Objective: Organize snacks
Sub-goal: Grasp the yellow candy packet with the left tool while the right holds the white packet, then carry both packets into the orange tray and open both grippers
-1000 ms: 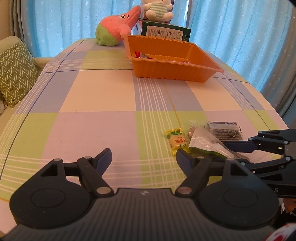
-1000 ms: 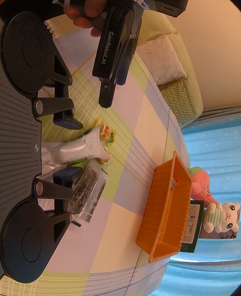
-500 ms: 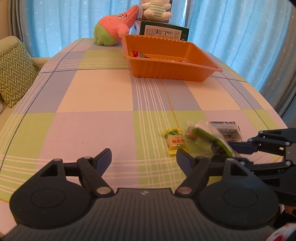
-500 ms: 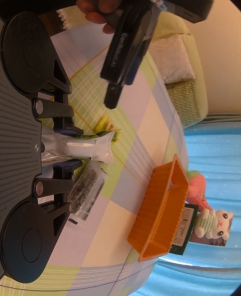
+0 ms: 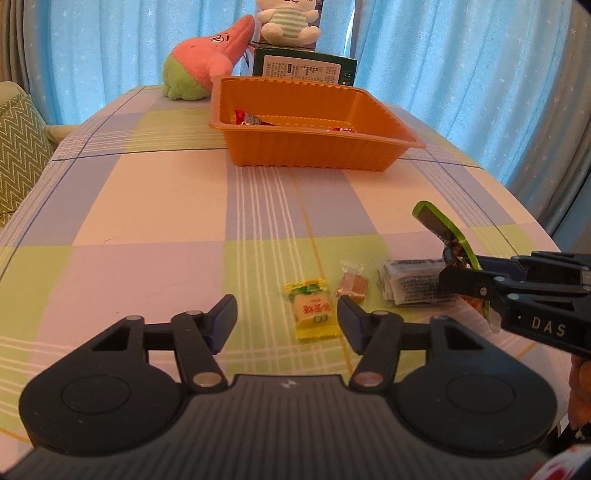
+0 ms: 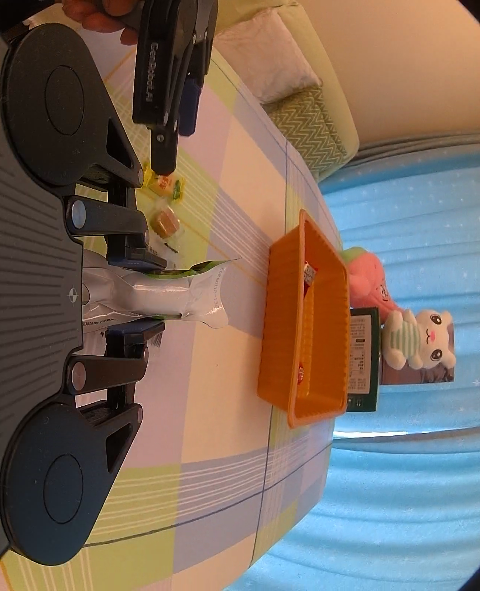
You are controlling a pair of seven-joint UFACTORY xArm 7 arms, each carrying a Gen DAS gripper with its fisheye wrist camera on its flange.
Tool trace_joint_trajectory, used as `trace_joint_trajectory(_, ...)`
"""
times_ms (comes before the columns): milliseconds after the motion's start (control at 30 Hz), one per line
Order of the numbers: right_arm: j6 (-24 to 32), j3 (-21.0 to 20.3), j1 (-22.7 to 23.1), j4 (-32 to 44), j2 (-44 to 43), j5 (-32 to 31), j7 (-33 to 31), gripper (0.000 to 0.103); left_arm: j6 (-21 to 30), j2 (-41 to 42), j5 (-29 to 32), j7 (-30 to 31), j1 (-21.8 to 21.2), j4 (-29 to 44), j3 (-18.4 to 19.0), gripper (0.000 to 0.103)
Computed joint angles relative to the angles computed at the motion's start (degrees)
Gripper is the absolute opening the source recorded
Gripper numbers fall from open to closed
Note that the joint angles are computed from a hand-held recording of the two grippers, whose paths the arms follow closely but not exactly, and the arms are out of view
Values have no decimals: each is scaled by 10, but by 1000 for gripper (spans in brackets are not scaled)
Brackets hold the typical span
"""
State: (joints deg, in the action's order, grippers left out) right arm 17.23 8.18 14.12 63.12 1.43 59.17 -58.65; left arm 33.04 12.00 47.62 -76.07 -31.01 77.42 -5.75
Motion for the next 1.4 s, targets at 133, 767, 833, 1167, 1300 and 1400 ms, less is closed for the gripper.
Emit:
trace_joint_trajectory(133, 0, 0, 0, 0, 1, -1, 2, 29, 3, 23, 1, 16, -5, 26, 3, 49)
trace_joint_trajectory(767, -1, 3, -2, 5, 6, -12, 27, 28, 43, 46, 8, 75, -25, 50, 14, 21)
trace_joint_trajectory(833, -4, 3, -2, 5, 7, -22, 38, 28, 44, 47, 8, 82, -27, 51, 14, 20)
trace_joint_trajectory(1167, -17, 5, -2, 8, 9, -49, 84, 28, 47, 35, 7, 59, -27, 44, 14, 18)
trace_joint_trajectory(1300, -19, 6, -3, 12, 12, -66, 112, 28, 44, 30, 15, 45, -26, 45, 13, 18)
trace_joint_trajectory(1400, -16, 6, -5, 16, 14, -74, 129, 28, 41, 29, 19, 40, -24, 48, 12, 18)
